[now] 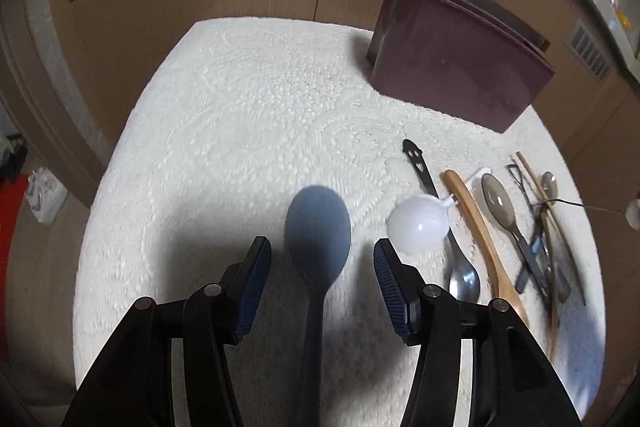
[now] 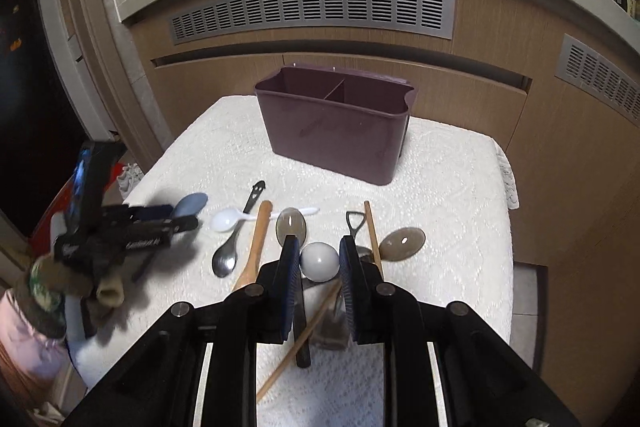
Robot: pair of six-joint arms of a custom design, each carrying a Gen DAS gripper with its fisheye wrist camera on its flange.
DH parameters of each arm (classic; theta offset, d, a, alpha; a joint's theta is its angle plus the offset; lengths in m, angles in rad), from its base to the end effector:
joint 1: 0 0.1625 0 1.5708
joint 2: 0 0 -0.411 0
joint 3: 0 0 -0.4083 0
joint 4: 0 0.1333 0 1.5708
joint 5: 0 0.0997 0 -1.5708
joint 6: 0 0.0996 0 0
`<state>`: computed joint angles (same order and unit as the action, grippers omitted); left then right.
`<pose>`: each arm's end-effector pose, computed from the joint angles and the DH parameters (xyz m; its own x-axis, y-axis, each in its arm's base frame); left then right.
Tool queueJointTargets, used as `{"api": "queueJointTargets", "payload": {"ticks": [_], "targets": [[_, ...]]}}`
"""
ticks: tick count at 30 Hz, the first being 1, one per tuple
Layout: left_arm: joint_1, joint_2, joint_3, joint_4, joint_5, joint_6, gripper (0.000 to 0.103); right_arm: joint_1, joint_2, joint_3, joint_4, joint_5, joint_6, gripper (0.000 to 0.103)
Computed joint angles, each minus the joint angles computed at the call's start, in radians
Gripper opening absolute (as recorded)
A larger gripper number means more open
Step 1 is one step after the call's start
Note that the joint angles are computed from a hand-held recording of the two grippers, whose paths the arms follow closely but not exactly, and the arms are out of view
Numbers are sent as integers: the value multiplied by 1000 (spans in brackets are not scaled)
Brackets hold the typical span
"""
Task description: Organize utensils
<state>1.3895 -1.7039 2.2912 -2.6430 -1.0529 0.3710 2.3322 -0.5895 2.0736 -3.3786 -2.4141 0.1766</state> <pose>0.1050 -0.4400 0.3135 -0.7774 0.2500 -0.5772 0.4736 0.8365 -0.2756 0.3825 -0.3159 -0.0469 -0.7501 -0.1618 0.6412 -0.5306 0.7260 -0.4375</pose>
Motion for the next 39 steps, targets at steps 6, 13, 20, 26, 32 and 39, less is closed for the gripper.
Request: {"api": "queueJointTargets", "payload": {"ticks": [6, 13, 20, 26, 32, 39], "targets": [[-25, 11, 10, -26, 34, 30, 35, -2, -12, 24, -39, -7, -13, 19], [-121, -257, 123, -24, -98, 34, 35, 19, -29, 29, -81, -9, -32, 19], [-263, -380, 162, -9, -82, -1, 33, 53, -60, 31, -90, -2, -25, 18], [-321, -405, 161, 6, -83, -30, 22, 71, -94, 38, -84, -1, -17, 18], [-313, -392, 151, 30, -75, -31, 22, 68, -108, 53, -79, -2, -1, 18], [-216, -286, 123, 92, -46, -92, 43, 45, -97, 61, -63, -2, 19, 11]]}}
